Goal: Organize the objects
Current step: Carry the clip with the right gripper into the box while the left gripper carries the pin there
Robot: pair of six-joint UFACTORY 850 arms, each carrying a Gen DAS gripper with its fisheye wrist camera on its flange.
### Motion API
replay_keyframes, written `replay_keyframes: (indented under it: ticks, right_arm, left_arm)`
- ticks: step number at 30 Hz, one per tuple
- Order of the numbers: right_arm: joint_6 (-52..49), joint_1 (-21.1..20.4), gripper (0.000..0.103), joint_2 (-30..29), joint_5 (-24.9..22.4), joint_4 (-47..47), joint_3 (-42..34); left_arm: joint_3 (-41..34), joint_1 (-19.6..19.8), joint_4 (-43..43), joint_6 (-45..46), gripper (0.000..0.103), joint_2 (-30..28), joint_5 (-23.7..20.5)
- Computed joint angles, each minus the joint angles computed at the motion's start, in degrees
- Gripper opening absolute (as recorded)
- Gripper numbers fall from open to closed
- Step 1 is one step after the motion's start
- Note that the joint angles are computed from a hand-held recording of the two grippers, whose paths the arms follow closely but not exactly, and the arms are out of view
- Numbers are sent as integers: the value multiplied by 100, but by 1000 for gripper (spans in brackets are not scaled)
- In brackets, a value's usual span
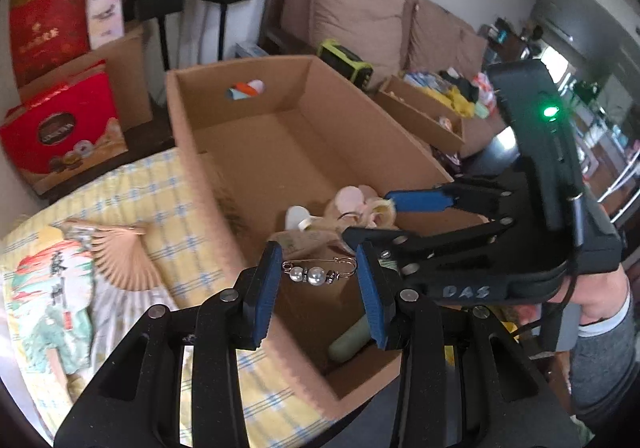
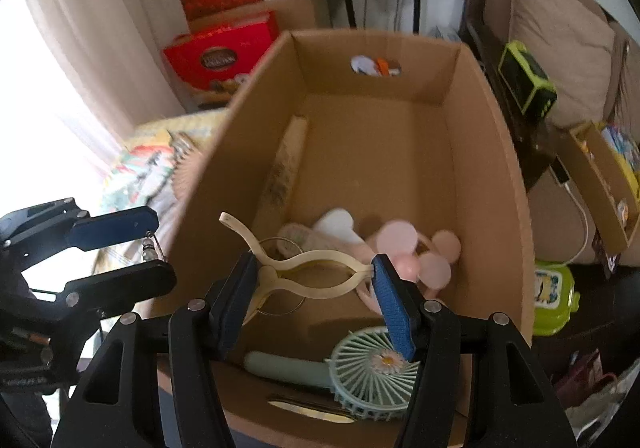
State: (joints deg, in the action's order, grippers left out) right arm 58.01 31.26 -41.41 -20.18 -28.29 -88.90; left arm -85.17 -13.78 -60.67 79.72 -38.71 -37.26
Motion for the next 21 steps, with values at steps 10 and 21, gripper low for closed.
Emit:
replay_keyframes:
  ticks: [10, 21]
  right_arm:
    - [-1311, -224, 61, -193, 211, 1687, 39]
    - [-1067, -321, 65, 244, 755, 1857, 622]
  left_arm:
    - [-141, -136, 446, -427, 36, -218, 156]
    - [-311, -209, 726, -674, 36, -356, 131]
